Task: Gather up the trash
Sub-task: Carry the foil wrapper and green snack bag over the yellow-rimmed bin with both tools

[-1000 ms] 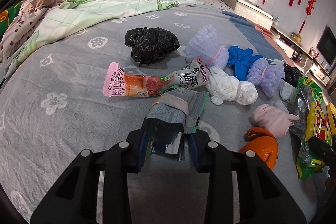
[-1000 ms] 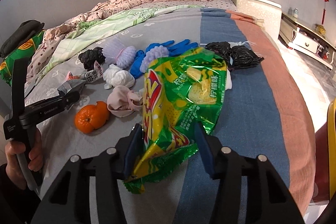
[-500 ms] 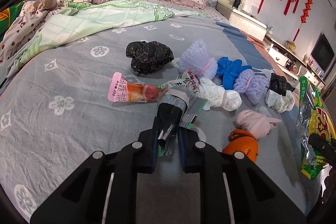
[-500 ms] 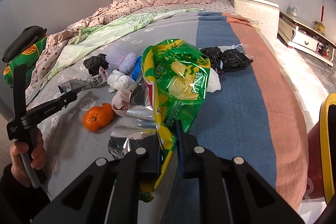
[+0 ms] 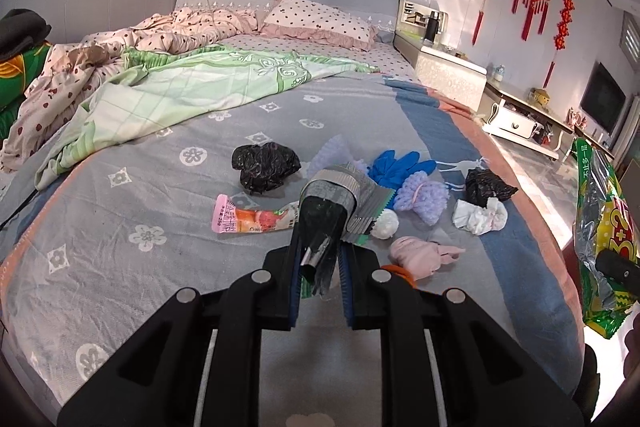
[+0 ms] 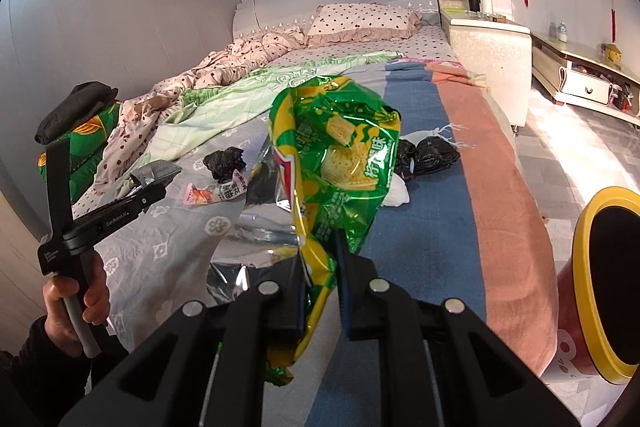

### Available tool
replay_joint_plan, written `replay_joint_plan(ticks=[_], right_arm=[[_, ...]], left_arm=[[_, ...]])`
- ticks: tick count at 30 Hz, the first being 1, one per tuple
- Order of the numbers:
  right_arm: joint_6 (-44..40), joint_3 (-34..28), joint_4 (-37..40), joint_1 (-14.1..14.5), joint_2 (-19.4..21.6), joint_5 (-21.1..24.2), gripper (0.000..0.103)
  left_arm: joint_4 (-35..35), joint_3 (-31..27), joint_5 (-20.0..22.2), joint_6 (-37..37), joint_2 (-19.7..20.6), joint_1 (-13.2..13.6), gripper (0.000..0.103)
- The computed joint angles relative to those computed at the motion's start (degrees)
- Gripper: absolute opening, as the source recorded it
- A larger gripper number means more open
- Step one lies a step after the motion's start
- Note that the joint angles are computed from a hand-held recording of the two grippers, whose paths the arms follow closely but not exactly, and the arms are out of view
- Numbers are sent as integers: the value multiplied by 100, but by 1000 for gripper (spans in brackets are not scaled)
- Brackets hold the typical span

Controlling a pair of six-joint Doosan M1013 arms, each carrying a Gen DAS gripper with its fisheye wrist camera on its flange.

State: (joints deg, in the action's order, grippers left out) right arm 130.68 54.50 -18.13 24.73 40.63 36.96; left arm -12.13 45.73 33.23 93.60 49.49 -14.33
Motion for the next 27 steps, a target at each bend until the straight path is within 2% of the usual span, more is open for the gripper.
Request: replay_joint_plan(ticks=[10, 18, 27], right_arm=[[1061, 888, -1077, -75, -751, -520, 11], [2001, 1432, -1927, -259, -1227, -519, 11], [2991, 1868, -2825, -452, -1623, -193, 11]], left_arm=[[-258, 38, -170, 448, -289, -304, 15], [-674, -504, 217, 935, -149, -593, 15], [-1080, -1482, 820, 1558, 247, -971, 15]])
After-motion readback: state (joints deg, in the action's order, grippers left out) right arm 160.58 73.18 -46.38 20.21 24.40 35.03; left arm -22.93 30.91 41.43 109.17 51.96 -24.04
